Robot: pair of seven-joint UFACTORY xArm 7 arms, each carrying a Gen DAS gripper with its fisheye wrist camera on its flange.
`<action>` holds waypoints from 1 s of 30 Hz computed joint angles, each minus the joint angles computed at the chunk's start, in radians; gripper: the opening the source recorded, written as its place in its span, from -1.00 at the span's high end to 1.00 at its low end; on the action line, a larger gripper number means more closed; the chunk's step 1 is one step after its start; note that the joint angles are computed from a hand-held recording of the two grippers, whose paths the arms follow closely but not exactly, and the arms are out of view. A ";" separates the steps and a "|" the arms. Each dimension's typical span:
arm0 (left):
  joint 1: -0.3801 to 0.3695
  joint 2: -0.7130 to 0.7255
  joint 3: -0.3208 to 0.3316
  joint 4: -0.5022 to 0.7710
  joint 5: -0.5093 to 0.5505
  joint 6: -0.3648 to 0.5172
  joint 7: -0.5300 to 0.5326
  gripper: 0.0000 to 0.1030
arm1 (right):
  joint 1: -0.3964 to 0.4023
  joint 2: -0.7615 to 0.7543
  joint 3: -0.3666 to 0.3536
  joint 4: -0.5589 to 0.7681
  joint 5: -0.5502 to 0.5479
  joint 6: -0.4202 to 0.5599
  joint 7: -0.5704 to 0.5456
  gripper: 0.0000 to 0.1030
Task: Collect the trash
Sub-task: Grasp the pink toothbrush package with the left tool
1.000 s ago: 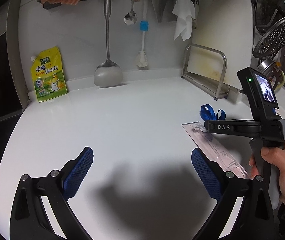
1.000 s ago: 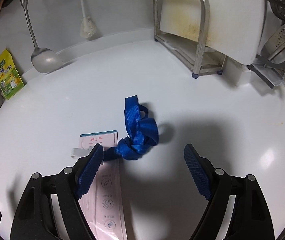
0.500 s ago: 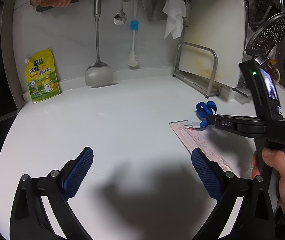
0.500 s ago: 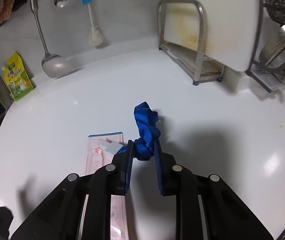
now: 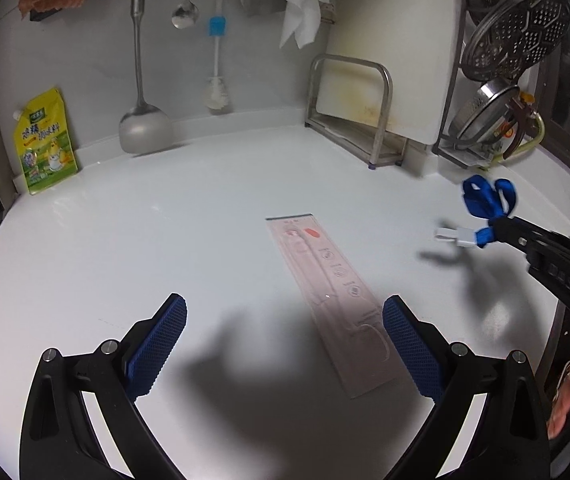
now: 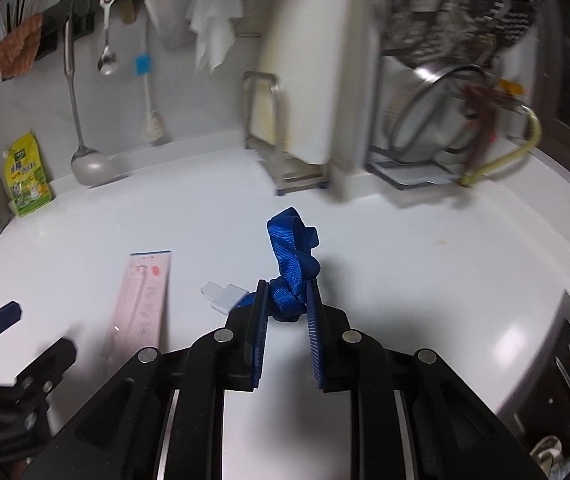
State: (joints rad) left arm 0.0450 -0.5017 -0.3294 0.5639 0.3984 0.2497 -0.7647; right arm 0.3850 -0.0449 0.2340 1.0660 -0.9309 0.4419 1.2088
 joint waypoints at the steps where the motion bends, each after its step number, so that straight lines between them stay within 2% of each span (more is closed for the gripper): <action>1: 0.001 0.017 -0.008 0.013 -0.002 0.008 -0.006 -0.88 | -0.004 -0.018 -0.005 -0.022 0.002 -0.010 0.007 0.65; 3: 0.015 0.054 -0.034 0.046 0.013 0.030 -0.033 -0.88 | -0.017 -0.038 -0.009 -0.049 0.019 -0.034 0.004 0.65; 6: -0.002 0.115 -0.029 0.093 0.031 0.069 -0.057 -0.88 | -0.040 -0.057 -0.005 -0.070 0.036 -0.070 0.008 0.65; 13: -0.104 0.245 0.060 0.195 0.023 0.174 -0.072 -0.88 | -0.072 -0.073 0.018 -0.088 0.052 -0.109 0.002 0.65; 18: -0.142 0.283 0.081 0.235 0.089 0.231 -0.123 -0.85 | -0.089 -0.081 0.025 -0.098 0.072 -0.129 -0.007 0.65; 20: -0.167 0.302 0.097 0.249 0.081 0.248 -0.112 -0.71 | -0.096 -0.085 0.027 -0.102 0.078 -0.133 -0.010 0.65; 23: -0.187 0.314 0.103 0.264 0.123 0.267 -0.133 -0.55 | -0.105 -0.090 0.032 -0.107 0.084 -0.140 -0.008 0.65; 25: -0.200 0.310 0.113 0.261 0.127 0.259 -0.128 -0.25 | -0.109 -0.090 0.035 -0.109 0.089 -0.143 -0.009 0.65; 26: -0.205 0.306 0.119 0.259 0.124 0.253 -0.120 -0.18 | -0.111 -0.089 0.036 -0.109 0.092 -0.145 -0.011 0.65; 30: -0.216 0.289 0.138 0.230 0.085 0.207 -0.073 -0.08 | -0.110 -0.086 0.038 -0.109 0.107 -0.144 -0.026 0.65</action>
